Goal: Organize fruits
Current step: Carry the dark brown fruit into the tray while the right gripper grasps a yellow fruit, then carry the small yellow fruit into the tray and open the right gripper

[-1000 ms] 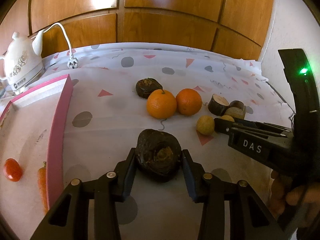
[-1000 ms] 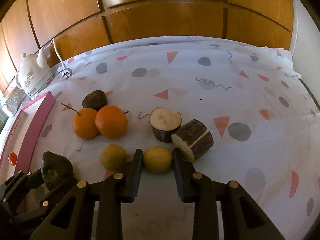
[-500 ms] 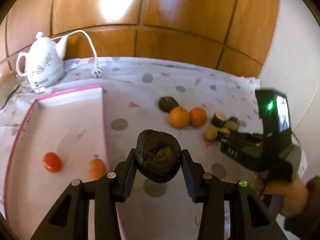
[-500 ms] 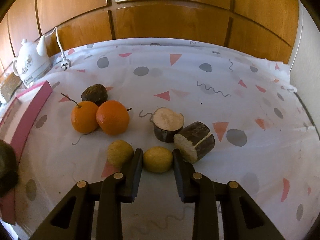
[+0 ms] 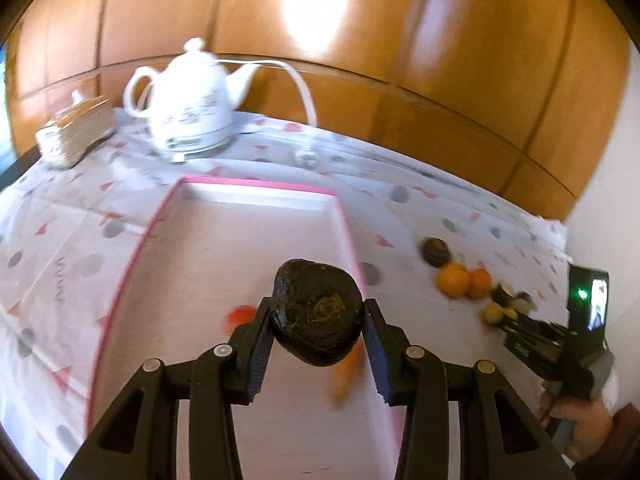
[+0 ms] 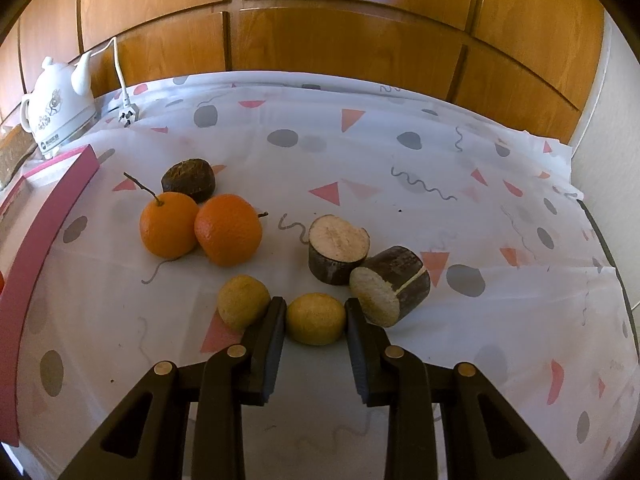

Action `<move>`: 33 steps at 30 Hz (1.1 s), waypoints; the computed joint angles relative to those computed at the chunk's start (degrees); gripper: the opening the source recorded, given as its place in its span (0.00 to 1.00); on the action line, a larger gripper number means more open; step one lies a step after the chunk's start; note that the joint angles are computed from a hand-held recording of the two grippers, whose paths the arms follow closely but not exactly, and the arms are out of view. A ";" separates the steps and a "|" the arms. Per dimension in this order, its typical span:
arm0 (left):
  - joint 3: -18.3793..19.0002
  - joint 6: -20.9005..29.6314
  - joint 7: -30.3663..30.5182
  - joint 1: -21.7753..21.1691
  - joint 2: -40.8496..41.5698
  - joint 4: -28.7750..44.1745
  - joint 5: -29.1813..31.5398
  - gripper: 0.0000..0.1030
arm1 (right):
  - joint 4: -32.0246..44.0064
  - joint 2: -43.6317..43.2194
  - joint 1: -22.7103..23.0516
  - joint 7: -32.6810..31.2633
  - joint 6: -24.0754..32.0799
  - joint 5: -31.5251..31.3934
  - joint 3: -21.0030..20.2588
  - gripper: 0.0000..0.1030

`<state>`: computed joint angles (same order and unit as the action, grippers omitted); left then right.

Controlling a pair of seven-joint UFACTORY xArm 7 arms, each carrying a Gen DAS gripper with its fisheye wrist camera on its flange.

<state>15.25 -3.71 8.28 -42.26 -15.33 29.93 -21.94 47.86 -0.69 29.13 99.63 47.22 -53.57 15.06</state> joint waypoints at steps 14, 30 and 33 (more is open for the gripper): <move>-4.45 5.36 -1.63 13.13 7.08 6.12 -1.03 0.42 | -0.42 -0.13 0.13 1.53 -0.34 -0.92 0.00 0.29; -24.54 3.35 -25.39 35.25 1.49 1.94 24.53 0.47 | -1.58 -1.63 -0.21 2.16 -1.70 -0.61 0.45 0.28; -24.90 3.02 -25.99 35.13 -0.13 0.37 25.21 0.47 | -1.97 -2.55 -0.10 2.80 -1.99 -0.61 1.07 0.28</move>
